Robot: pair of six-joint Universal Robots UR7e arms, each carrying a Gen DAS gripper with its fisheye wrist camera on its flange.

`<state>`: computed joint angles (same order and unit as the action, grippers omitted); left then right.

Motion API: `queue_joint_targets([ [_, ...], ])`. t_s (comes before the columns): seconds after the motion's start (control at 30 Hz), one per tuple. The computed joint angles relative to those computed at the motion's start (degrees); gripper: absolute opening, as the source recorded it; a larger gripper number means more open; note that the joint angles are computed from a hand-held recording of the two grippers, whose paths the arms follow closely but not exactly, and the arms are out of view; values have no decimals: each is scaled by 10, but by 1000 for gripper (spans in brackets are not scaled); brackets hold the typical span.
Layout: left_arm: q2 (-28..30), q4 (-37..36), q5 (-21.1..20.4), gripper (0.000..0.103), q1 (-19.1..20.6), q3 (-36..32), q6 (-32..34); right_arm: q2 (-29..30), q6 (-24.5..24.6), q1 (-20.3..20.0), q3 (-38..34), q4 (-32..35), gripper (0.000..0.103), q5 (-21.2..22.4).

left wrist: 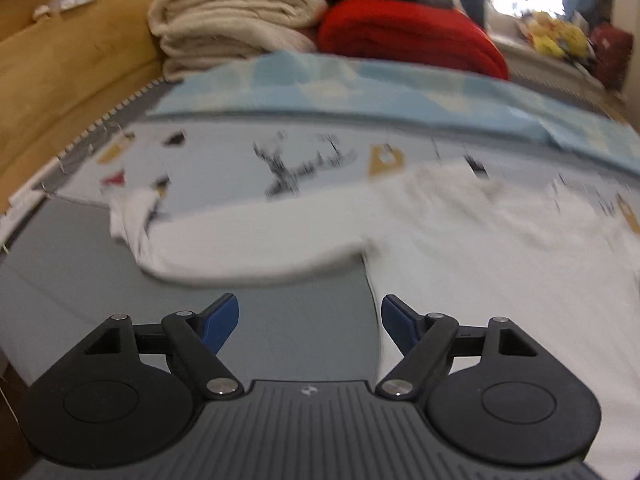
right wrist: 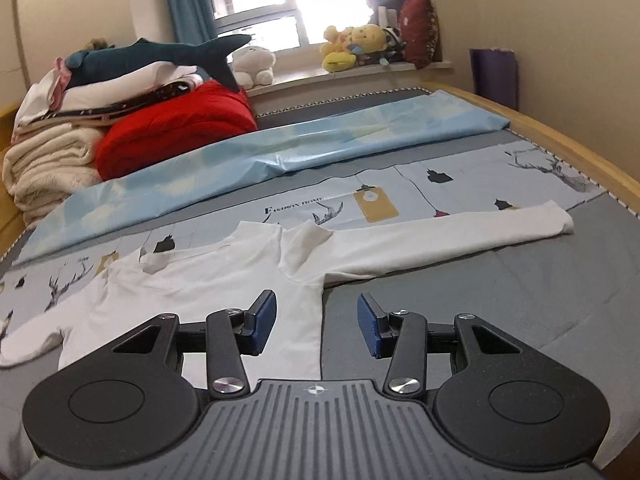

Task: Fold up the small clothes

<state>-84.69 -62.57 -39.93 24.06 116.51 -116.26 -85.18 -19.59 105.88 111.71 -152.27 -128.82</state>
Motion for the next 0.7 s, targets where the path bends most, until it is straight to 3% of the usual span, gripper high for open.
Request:
queue_joint_targets([
  [0.13, 12, 101, 74, 83, 75, -59, -57, 3, 44, -2, -6, 3, 47, 0],
  [0.27, 18, 204, 107, 82, 125, -59, -147, 13, 70, 0, -6, -6, 47, -7],
  [0.33, 17, 183, 77, 66, 159, -49, -107, 20, 71, 1, -5, -12, 47, -12],
  [0.37, 13, 159, 50, 47, 187, -53, -89, 23, 71, 1, -5, -11, 47, -12],
  [0.4, -3, 139, 47, 45, 202, -49, -96, 27, 72, 1, -6, -8, 43, -13],
  [0.43, -21, 130, 60, 44, 210, -39, -114, 33, 69, 1, -6, -13, 30, -13],
  [0.5, -18, 178, 69, 38, 232, -52, -145, 44, 64, 0, -8, -18, 11, -15],
  [0.53, -16, 198, 71, 38, 241, -58, -155, 49, 66, 0, -8, -20, 7, -17],
  [0.7, -24, 231, 89, 39, 282, -65, -167, 79, 75, 2, -11, -22, 7, -25],
])
